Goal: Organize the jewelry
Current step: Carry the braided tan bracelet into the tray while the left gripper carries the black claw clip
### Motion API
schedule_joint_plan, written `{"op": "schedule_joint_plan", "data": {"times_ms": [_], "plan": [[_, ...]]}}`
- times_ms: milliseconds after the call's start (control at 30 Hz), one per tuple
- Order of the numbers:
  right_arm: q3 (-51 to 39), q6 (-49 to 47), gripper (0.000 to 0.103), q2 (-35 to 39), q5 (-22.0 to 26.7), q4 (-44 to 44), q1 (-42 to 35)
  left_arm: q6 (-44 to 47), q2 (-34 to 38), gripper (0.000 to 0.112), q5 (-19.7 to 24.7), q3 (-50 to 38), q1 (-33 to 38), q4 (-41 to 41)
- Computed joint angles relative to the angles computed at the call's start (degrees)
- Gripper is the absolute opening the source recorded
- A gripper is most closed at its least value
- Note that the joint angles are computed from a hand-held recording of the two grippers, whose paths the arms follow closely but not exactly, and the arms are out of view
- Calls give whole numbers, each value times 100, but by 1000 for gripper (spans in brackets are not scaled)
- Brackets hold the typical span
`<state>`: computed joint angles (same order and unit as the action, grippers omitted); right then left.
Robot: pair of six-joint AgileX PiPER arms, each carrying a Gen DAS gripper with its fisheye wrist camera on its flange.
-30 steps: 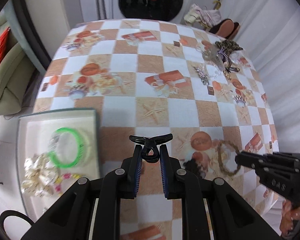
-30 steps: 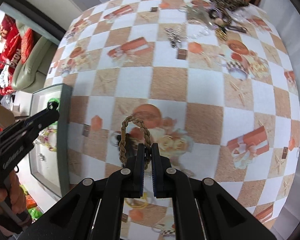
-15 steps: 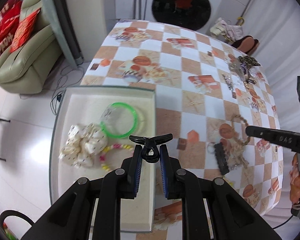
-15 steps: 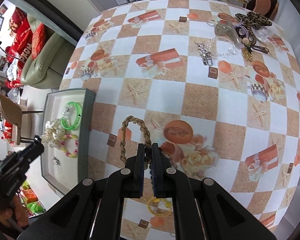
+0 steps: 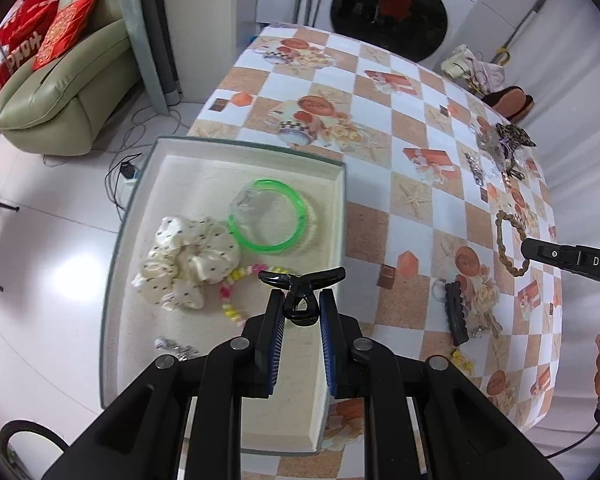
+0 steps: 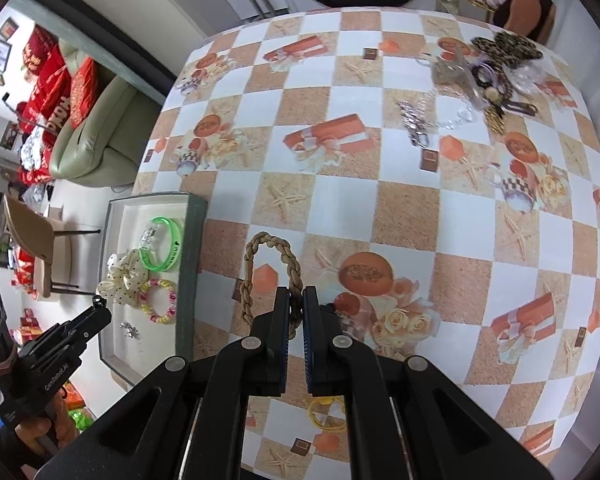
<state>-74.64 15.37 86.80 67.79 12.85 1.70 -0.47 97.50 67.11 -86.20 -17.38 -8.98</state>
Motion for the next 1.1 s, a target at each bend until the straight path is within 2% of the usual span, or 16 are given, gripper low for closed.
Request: {"op": "schedule_joint_plan", "data": {"times_ms": [167,533,733,967,1100], "plan": [[-321,-37,7,321,-35,161,433,107,-221,22,18,313,341,69],[-1143,-78,7,1397,-122,538,1928,433,-700,22,-110,1459,1244,276],[-1407,-34,7,1946,-101,665,2475,533,-623,22,-441,1931,1516,498],[-1677,66,7,2567,-14,624,2903,531,-258,22,-784,2147,1443,758],[-1725,107,7,2822,-34,590,3027,408,-98,22,-827,2170,1404,862]]}}
